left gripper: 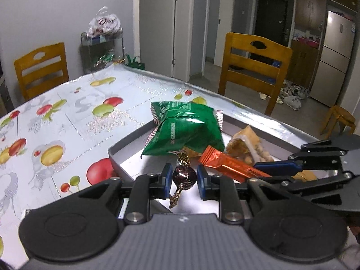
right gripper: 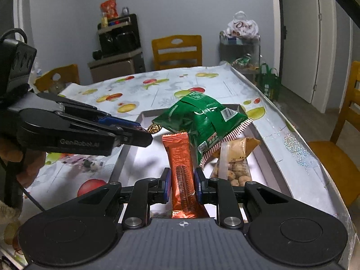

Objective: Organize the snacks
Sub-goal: 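Carry the chocolate with the left tool while the right tool carries the candy bar to the tray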

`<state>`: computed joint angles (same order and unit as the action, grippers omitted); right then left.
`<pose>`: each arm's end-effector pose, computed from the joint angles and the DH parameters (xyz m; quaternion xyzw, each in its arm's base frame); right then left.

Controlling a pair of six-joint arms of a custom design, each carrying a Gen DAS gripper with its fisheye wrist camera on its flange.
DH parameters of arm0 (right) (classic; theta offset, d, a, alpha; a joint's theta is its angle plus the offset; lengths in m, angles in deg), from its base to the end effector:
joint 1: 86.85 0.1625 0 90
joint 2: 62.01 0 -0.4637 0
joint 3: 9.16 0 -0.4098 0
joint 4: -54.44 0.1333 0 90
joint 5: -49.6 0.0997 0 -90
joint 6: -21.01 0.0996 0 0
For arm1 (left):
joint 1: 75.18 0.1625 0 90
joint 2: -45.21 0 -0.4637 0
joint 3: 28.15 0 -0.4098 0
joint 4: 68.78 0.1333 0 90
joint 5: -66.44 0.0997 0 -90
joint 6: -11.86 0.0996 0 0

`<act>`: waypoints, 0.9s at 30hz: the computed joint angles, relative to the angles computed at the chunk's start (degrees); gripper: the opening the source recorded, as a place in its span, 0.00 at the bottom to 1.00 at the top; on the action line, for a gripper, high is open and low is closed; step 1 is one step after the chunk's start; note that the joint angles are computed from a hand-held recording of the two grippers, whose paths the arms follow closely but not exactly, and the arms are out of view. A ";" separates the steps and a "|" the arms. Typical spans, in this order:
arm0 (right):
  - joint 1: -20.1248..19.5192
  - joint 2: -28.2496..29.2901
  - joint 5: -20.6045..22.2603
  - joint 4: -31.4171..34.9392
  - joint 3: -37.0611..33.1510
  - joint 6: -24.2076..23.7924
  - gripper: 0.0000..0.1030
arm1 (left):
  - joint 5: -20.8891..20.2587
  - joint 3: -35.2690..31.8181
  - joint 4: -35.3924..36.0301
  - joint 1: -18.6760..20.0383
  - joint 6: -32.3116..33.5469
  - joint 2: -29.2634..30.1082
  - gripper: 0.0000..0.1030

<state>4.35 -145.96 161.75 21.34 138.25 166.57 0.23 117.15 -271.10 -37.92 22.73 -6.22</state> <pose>0.1012 -0.2591 0.1243 0.1696 -0.8398 0.4200 0.2993 -0.2013 -0.3711 0.0613 0.4810 0.8383 -0.2192 0.1340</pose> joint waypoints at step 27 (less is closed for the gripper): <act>3.57 8.54 7.10 4.54 -7.04 2.91 0.23 | 1.45 -2.59 -2.82 2.89 -0.67 5.21 0.20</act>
